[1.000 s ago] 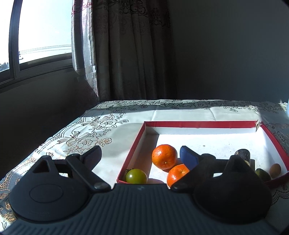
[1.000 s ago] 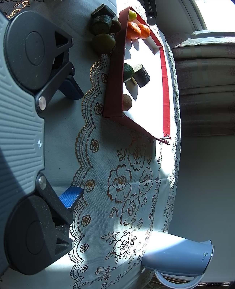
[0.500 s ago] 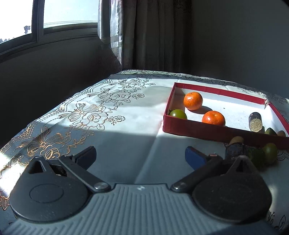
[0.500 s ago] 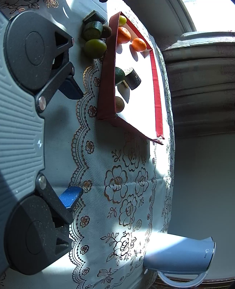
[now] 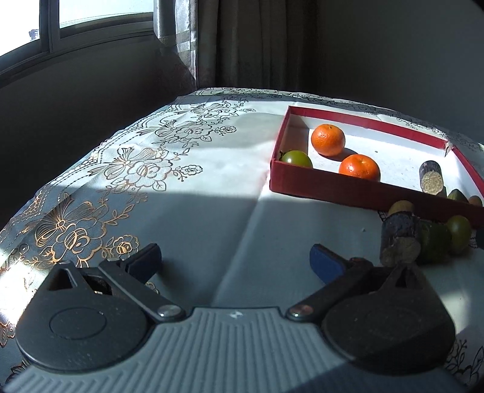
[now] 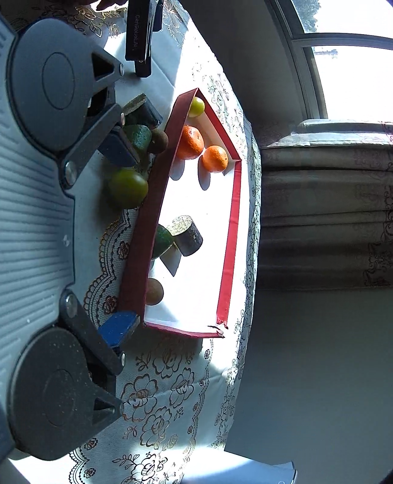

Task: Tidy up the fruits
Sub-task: 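Move the right gripper to the green tomato on the table and grasp it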

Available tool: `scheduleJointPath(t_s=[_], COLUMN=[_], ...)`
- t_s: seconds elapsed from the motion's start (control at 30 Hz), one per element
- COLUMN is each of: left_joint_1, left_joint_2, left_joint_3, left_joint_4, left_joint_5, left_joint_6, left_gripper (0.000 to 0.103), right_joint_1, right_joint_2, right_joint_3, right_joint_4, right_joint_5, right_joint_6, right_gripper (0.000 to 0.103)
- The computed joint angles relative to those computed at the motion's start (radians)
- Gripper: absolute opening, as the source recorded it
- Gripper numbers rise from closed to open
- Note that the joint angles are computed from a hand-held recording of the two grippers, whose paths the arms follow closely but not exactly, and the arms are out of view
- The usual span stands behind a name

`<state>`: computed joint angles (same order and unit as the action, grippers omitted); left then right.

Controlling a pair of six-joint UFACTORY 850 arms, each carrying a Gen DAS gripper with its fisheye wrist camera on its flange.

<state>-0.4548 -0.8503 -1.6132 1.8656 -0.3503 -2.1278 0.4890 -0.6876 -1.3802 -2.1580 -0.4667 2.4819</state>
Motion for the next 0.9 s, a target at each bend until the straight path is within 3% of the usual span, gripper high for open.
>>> scheduleJointPath(t_s=[0.33,0.6,0.73,0.87,0.9], left_joint_1=[0.009,0.010,0.010,0.010,0.010], left_joint_2=[0.002,0.004,0.004,0.003,0.003], left_joint_3=[0.001,0.003,0.003,0.002,0.002], left_joint_4=[0.025,0.030,0.030,0.031,0.031], left_joint_5=[0.022,0.025,0.025,0.026,0.026], left_joint_6=[-0.037,-0.046,-0.046,-0.048,-0.048], left_gripper=[0.103,0.103,0.103,0.103,0.103], right_joint_1=[-0.002,-0.011,-0.016,-0.019,-0.019], right_joint_2=[-0.057,-0.105,-0.110,-0.103,-0.102], right_joint_3=[-0.084,-0.168,-0.175,-0.161,-0.159], right_joint_4=[0.097,0.241,0.220,0.134,0.127], right_joint_5=[0.062,0.152,0.177,0.180,0.178], right_joint_6=[-0.118,-0.278,-0.259,-0.161,-0.154], right_gripper=[0.091,0.062,0.052,0.033,0.033])
